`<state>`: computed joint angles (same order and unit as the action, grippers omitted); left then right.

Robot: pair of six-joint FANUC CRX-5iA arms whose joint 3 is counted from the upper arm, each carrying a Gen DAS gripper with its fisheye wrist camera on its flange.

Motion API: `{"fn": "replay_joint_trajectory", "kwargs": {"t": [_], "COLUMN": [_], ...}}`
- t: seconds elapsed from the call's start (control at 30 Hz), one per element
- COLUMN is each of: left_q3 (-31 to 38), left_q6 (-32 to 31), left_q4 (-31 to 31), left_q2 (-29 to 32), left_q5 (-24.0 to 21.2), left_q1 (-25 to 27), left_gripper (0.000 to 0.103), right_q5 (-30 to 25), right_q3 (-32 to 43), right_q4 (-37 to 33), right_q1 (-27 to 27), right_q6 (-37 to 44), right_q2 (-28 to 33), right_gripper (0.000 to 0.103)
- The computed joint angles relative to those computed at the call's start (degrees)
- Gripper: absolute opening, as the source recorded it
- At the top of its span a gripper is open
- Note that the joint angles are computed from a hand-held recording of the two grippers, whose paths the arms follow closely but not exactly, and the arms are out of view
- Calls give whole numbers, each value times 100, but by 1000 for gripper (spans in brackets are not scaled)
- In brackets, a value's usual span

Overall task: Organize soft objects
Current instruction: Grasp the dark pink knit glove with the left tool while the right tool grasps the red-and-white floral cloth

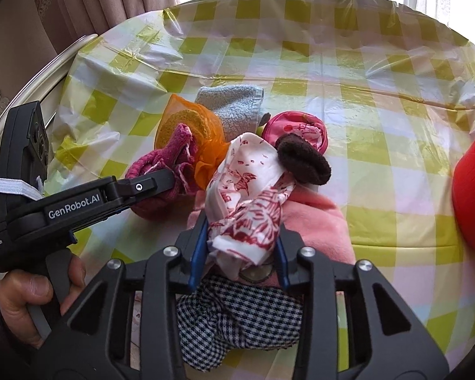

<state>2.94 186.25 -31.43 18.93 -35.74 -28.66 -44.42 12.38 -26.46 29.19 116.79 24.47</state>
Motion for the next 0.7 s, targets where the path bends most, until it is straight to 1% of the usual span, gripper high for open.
{"fn": "replay_joint_trajectory", "kwargs": {"t": [0.07, 0.27, 0.43, 0.53, 0.7], "left_q3": [62, 318, 590, 748, 1056], "left_q6": [194, 673, 843, 812, 618], "left_q4": [-198, -794, -1148, -1266, -1277], "left_q2": [-25, -70, -35, 7, 186], "left_q5": [-191, -813, -1285, -1433, -1489], "left_q1": [-105, -498, -808, -956, -1149], "left_gripper": [41, 41, 41, 41, 41], "right_q5": [12, -18, -10, -53, -95], "right_q3": [-59, -223, -398, -482, -608], "right_q4": [-103, -342, -506, -605, -741], "right_q1": [-49, -215, -371, -511, -812], "right_q6": [105, 253, 422, 520, 565], "right_q2": [-76, -307, -520, -624, -780], "right_gripper": [37, 37, 37, 36, 36]}}
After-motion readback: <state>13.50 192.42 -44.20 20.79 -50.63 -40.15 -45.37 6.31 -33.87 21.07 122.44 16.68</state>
